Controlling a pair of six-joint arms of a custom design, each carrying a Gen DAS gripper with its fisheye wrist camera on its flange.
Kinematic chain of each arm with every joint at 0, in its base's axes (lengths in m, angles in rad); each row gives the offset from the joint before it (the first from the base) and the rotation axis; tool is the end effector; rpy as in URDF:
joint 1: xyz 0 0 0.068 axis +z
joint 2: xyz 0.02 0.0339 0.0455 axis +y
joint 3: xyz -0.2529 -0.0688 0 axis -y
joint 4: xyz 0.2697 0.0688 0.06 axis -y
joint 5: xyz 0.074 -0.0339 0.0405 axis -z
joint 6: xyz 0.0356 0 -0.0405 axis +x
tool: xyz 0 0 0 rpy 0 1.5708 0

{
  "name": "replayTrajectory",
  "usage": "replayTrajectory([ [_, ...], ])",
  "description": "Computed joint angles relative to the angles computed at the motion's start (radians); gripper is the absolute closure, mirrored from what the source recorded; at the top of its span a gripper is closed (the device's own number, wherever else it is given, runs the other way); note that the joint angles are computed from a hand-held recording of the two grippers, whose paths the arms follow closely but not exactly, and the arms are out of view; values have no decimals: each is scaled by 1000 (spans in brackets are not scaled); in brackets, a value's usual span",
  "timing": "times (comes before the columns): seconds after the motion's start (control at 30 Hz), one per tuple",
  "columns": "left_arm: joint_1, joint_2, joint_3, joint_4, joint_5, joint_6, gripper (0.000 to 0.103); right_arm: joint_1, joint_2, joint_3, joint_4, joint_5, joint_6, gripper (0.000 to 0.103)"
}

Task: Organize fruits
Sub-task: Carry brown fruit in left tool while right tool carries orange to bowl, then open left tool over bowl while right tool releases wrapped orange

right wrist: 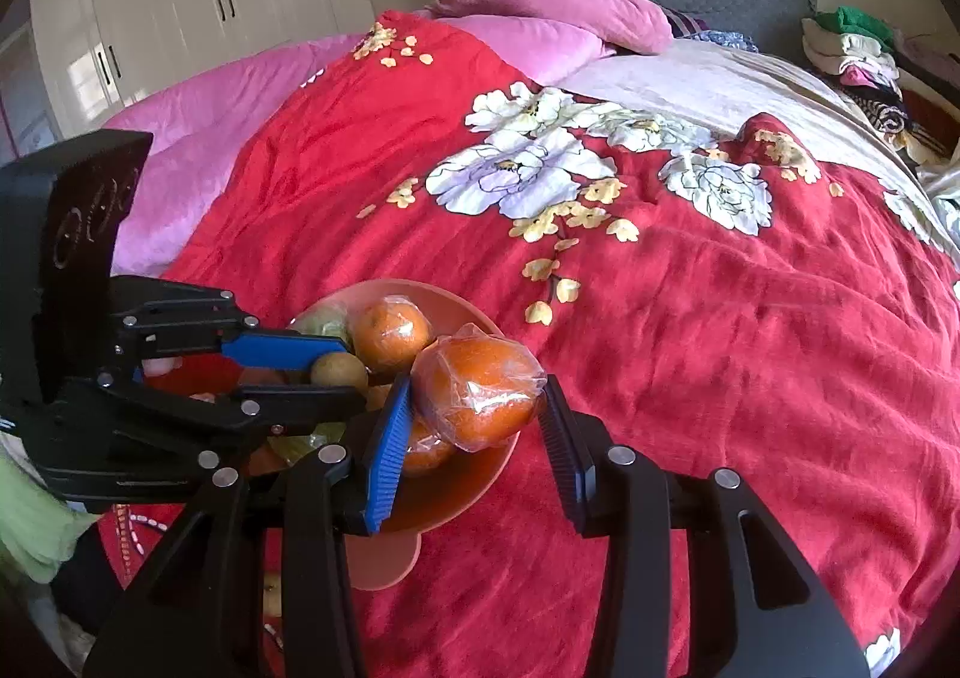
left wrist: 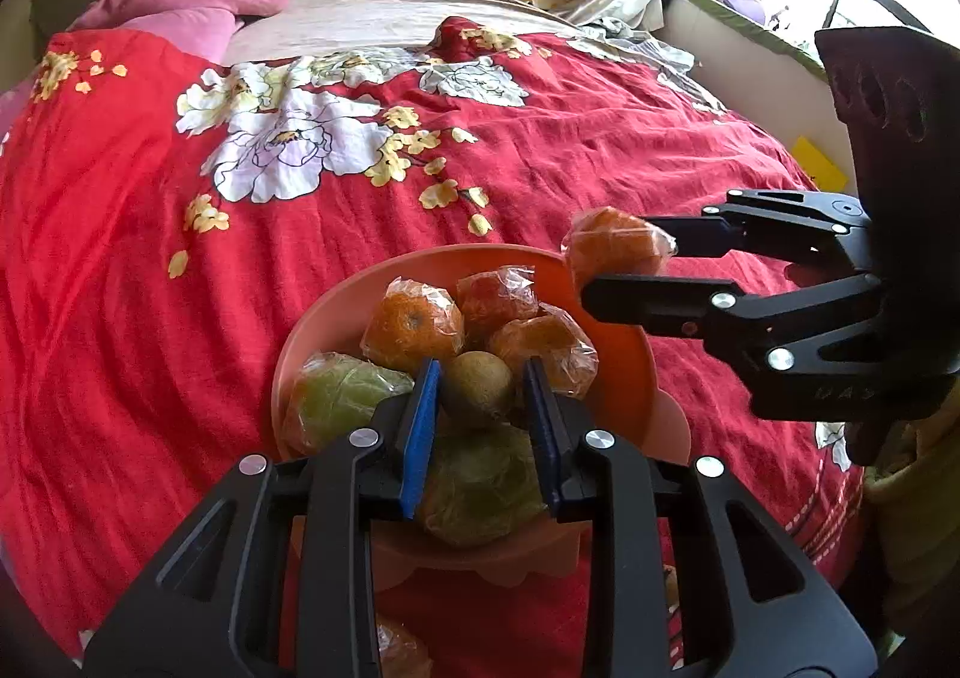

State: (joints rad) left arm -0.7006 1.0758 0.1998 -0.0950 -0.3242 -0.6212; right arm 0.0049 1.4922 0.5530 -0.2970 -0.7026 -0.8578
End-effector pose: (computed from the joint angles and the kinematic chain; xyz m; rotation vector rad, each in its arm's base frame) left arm 0.1445 -0.1070 0.0783 -0.0268 2.4753 -0.1501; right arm 0.2409 0.0242 0.0878 -1.1758 2.1878 0.6540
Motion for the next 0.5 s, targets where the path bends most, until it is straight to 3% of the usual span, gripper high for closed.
replayTrajectory([
  [0.5,4,-8,-3,-5,2,4,82,6,52,10,28,6,20,60],
])
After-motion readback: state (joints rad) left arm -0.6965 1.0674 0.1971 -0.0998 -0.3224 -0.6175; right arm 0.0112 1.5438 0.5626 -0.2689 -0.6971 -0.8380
